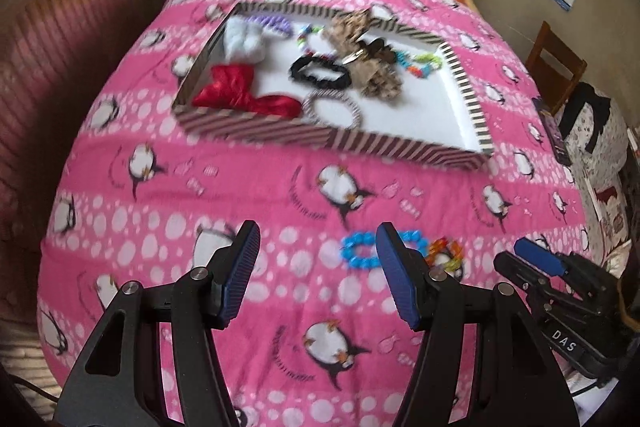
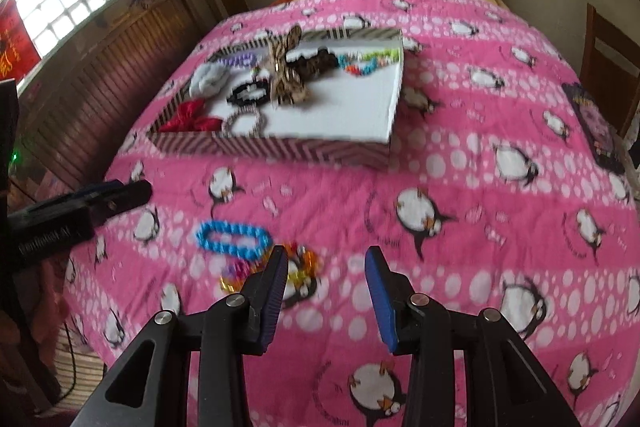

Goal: Organize jewelry
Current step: 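Move both open tools back over the blue and orange bracelets, then grasp the blue bead bracelet with the left tool while the right tool grasps the orange bead bracelet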

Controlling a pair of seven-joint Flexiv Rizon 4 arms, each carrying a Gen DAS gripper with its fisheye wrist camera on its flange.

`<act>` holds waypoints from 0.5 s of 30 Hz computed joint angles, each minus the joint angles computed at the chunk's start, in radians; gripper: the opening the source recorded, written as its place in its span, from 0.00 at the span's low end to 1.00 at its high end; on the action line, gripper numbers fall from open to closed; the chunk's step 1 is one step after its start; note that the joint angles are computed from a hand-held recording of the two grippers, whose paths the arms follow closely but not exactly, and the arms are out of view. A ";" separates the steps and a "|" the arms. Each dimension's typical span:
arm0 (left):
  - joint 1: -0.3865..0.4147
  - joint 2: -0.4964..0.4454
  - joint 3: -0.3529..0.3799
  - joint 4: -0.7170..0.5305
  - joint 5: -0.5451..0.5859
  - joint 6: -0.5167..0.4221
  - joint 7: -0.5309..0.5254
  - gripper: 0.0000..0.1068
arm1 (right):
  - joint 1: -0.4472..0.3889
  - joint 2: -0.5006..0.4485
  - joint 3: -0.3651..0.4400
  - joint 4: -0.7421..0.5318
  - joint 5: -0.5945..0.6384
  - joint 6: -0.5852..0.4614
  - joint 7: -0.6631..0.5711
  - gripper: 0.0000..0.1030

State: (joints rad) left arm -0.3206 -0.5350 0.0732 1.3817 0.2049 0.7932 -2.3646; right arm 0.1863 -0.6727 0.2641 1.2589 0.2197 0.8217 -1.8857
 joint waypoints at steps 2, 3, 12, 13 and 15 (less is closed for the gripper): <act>0.011 0.005 -0.008 0.027 -0.019 0.005 0.003 0.56 | 0.004 -0.006 -0.003 0.012 -0.006 0.000 -0.004 0.37; 0.015 0.004 -0.011 0.032 -0.027 0.005 0.007 0.56 | 0.007 -0.010 -0.004 0.016 -0.009 0.002 -0.006 0.37; 0.046 -0.027 -0.040 0.064 -0.106 0.026 0.085 0.56 | 0.038 -0.062 -0.012 -0.004 -0.044 0.036 0.017 0.37; 0.049 -0.031 -0.041 0.063 -0.115 0.025 0.093 0.56 | 0.043 -0.068 -0.014 -0.008 -0.051 0.040 0.023 0.37; 0.051 -0.041 -0.041 0.060 -0.128 0.028 0.103 0.56 | 0.049 -0.078 -0.014 -0.016 -0.063 0.052 0.025 0.37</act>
